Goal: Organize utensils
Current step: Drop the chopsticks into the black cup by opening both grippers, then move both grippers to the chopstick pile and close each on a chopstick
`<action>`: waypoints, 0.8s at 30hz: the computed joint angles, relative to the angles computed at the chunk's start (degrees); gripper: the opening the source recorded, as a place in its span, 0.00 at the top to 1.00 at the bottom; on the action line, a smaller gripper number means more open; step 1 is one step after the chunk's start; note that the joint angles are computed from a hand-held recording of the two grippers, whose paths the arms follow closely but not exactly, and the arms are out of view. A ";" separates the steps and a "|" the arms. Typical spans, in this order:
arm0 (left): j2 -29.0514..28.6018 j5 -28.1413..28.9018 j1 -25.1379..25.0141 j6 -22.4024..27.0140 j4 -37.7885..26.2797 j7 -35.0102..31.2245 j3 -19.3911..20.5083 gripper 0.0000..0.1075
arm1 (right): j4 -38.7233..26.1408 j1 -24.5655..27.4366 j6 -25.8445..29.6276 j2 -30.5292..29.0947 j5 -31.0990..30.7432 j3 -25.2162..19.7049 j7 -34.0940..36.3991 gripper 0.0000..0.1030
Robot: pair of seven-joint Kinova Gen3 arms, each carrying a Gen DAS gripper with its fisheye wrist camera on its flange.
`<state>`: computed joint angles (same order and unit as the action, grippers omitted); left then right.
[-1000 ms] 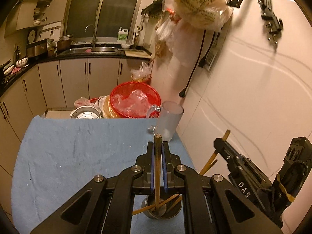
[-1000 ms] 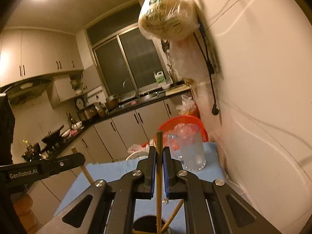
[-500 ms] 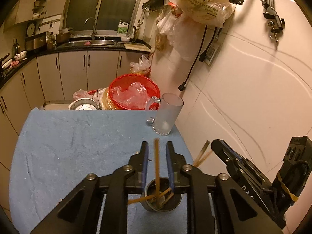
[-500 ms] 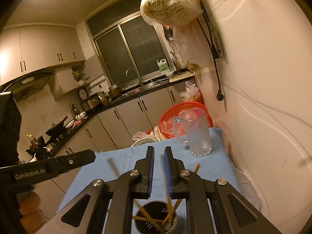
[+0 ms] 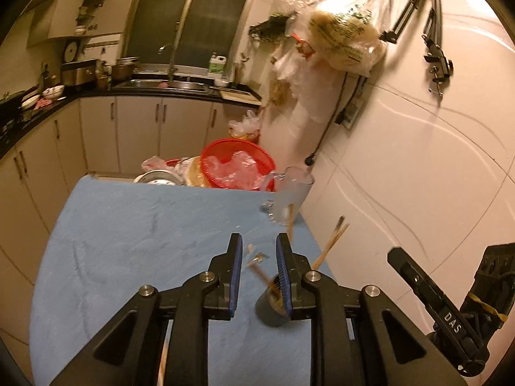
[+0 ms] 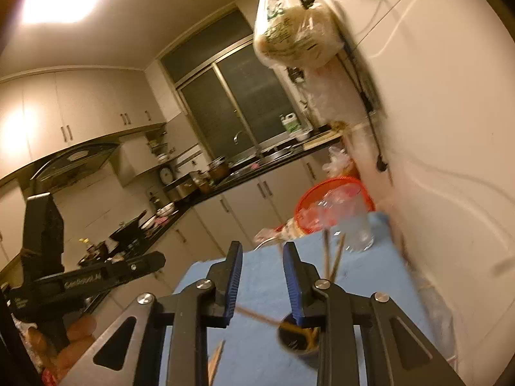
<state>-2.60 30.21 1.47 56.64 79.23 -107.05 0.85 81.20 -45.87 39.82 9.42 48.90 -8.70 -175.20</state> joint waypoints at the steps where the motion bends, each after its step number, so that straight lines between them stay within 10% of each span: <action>1: -0.79 0.52 -0.59 0.31 1.28 -1.11 -0.85 0.80 | 0.30 -0.30 -0.22 0.03 -0.43 -0.41 0.05 0.72; 10: 0.75 -1.32 -6.96 5.11 9.12 -5.85 -6.28 0.79 | 0.33 -2.27 -2.60 5.60 -14.37 -2.41 9.86 0.72; 24: 17.85 -13.26 -8.23 5.49 4.86 6.69 -0.16 0.80 | -2.55 -5.85 0.38 10.23 -25.15 1.90 18.18 0.72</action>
